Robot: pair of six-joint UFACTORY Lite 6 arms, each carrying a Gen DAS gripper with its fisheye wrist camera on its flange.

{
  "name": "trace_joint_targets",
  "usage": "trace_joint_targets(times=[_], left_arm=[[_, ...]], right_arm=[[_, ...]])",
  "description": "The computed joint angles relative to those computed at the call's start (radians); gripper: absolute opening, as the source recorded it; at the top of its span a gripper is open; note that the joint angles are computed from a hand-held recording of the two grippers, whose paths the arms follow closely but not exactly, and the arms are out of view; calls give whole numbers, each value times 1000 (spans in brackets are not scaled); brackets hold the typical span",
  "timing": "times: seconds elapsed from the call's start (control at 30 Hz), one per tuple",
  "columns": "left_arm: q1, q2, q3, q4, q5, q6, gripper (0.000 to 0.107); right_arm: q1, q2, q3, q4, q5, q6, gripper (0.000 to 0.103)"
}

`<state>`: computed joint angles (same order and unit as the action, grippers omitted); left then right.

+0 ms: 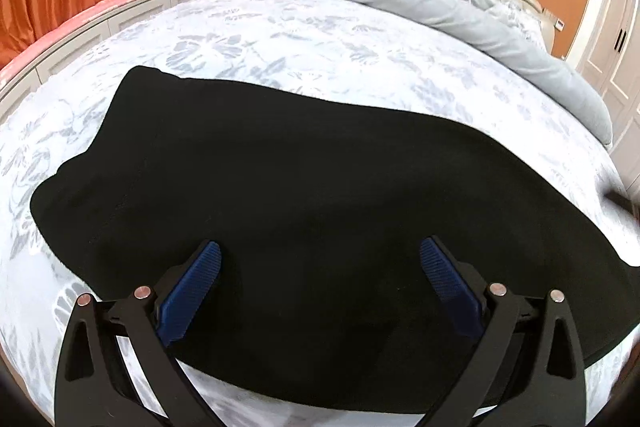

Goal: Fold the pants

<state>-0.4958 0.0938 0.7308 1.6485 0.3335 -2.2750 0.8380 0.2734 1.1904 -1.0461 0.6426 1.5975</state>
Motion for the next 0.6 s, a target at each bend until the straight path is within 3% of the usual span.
trace_joint_targets(times=[0.07, 0.17, 0.23, 0.3, 0.4, 0.5, 0.6], left_arm=[[-18, -28, -40, 84, 16, -108, 98], [-47, -65, -98, 137, 61, -204, 98], [-109, -108, -133, 32, 154, -155, 98], [-199, -159, -154, -88, 266, -91, 98], [-352, -158, -113, -283, 440, 37, 98], [-457, -118, -56, -385, 542, 104, 98], [-539, -27, 39, -467, 611, 153, 98]], right_arm=[[84, -74, -151, -20, 122, 104, 87], [131, -161, -351, -54, 151, 247, 87], [136, -127, -414, -69, 167, 323, 87], [96, -93, -424, -85, 109, 304, 87], [95, -157, -453, -70, 117, 285, 87], [138, -301, -498, -95, 161, 307, 88], [84, -302, -502, -29, 163, 201, 93]])
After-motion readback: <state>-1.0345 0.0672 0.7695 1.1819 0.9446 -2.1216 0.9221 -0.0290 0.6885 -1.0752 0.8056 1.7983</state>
